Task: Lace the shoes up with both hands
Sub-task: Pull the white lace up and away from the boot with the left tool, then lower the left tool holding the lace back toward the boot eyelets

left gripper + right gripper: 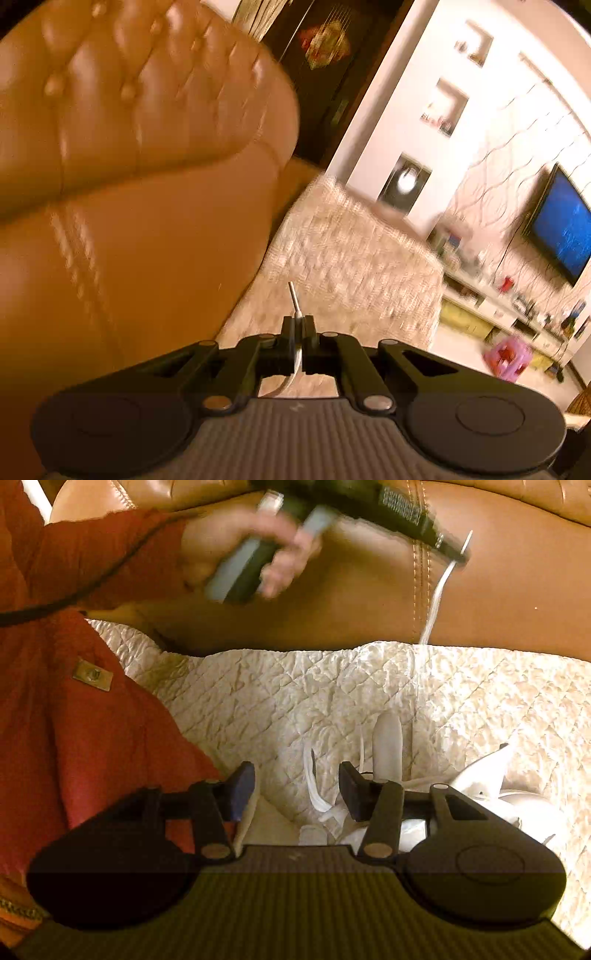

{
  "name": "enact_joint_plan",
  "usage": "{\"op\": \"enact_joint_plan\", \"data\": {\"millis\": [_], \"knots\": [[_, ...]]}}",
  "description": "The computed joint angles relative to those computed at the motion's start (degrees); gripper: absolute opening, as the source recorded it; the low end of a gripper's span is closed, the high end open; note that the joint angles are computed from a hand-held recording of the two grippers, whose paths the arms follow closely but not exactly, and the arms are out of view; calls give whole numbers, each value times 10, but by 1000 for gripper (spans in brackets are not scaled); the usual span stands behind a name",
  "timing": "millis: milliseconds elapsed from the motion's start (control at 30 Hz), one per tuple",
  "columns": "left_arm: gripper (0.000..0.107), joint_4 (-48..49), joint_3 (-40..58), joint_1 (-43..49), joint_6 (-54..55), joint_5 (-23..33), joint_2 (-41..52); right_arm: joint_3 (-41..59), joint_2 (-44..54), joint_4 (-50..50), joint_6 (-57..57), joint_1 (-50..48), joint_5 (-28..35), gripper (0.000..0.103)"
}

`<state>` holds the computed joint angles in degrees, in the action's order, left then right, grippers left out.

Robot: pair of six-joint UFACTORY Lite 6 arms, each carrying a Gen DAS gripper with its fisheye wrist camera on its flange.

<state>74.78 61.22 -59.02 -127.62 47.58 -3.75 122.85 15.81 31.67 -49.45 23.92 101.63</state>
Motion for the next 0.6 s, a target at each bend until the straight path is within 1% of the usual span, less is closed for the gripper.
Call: {"op": "enact_joint_plan", "data": {"millis": [67, 167, 200, 267, 333, 367, 433, 467, 533, 567, 600], "knots": [[2, 18, 10, 6, 6, -17, -5, 0, -1, 4, 2, -4, 0, 57], [3, 6, 29, 36, 79, -137, 13, 11, 15, 30, 19, -21, -1, 57], [3, -9, 45, 46, 114, -173, 33, 24, 24, 55, 33, -42, 6, 57], [3, -19, 63, 53, 145, -224, 60, 20, 29, 121, 56, -97, 3, 57], [3, -29, 83, 69, 166, -266, 87, 25, 36, 193, 97, -177, -2, 57], [3, -58, 97, 78, 204, -280, 100, 26, 38, 218, 129, -214, -12, 57], [3, -145, 145, 91, 324, -295, 135, 35, 43, 233, 220, -278, -50, 57], [3, -189, 172, 95, 384, -299, 154, 40, 41, 211, 263, -296, -69, 57], [3, -278, 220, 100, 503, -306, 184, 35, 27, 142, 313, -313, -103, 57], [3, -326, 252, 98, 563, -302, 203, 18, 10, 104, 314, -311, -122, 57], [3, -372, 302, 89, 623, -277, 234, -3, -7, 75, 312, -308, -135, 57]]}}
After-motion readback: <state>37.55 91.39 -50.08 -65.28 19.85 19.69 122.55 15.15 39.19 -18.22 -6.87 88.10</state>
